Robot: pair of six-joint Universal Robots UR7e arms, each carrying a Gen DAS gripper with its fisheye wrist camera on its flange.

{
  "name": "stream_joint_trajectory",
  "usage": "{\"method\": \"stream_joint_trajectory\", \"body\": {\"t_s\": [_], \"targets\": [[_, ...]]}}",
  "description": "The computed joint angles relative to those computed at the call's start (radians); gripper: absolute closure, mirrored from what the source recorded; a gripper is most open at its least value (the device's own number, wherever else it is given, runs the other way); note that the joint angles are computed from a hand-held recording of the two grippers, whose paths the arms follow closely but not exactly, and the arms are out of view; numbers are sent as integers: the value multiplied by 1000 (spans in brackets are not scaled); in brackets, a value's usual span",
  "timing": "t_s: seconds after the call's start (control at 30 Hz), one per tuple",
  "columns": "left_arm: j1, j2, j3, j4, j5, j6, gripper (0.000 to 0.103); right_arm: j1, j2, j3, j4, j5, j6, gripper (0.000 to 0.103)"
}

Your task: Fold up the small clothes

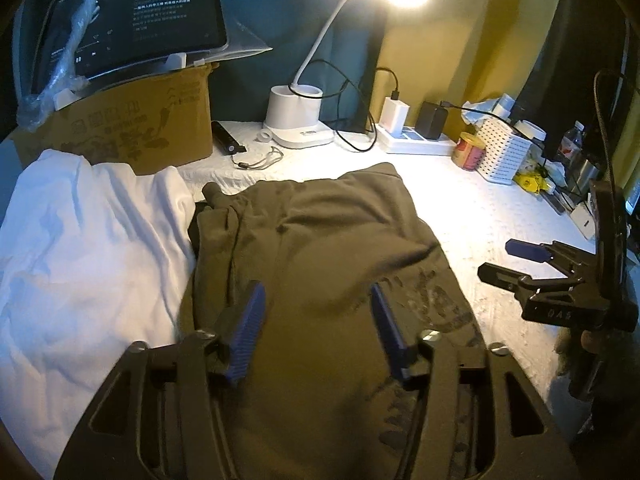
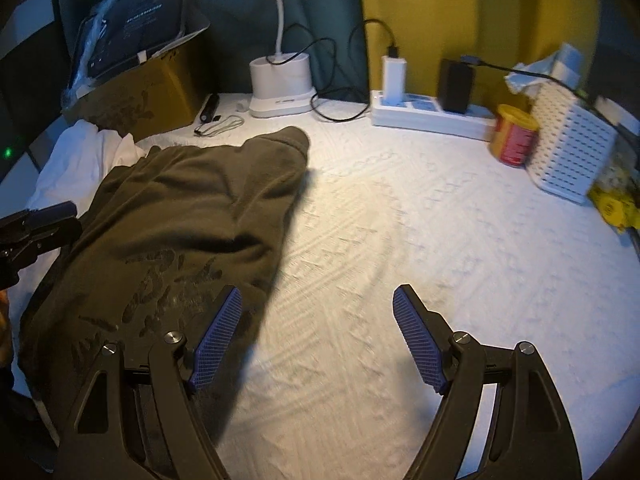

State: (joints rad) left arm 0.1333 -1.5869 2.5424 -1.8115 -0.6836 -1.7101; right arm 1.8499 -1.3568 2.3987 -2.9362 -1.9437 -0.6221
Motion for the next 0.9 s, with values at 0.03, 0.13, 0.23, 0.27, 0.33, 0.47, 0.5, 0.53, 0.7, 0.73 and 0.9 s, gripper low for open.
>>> {"method": "stream_joint_trajectory", "body": {"t_s": [0.03,0.13,0.23,0.27,0.33,0.47,0.5,0.53,0.7,0.73,0.9], "targets": [[-11,5,0,6,0,-15,30,1,-18,6,1,-5,2,22],[-43,25,2,3,-5,-48,25,-3,-64,22,5,-2,-6,22],[-54,63,-8,-3,-23,-61,25,-10,-117,41,14,0,-12,22],[-62,77,-11,-7,-28,-67,25,-13,-140,49,19,2,-16,22],[-74,100,-19,-14,-36,-72,24,-18,-173,61,26,2,-27,22],[-100,153,-41,-10,-49,-97,15,-29,-248,86,40,-1,-51,22],[-103,167,-49,-7,-55,-103,15,-33,-271,92,48,2,-56,22],[-107,177,-54,-13,-57,-103,15,-36,-287,96,54,5,-59,22],[-146,221,-77,-52,-50,-74,15,-58,-393,113,93,24,-72,22],[-152,234,-90,-37,-48,-81,14,-62,-411,114,99,27,-74,22],[-178,296,-136,-9,-39,-99,5,-88,-509,120,139,50,-91,22]]}}
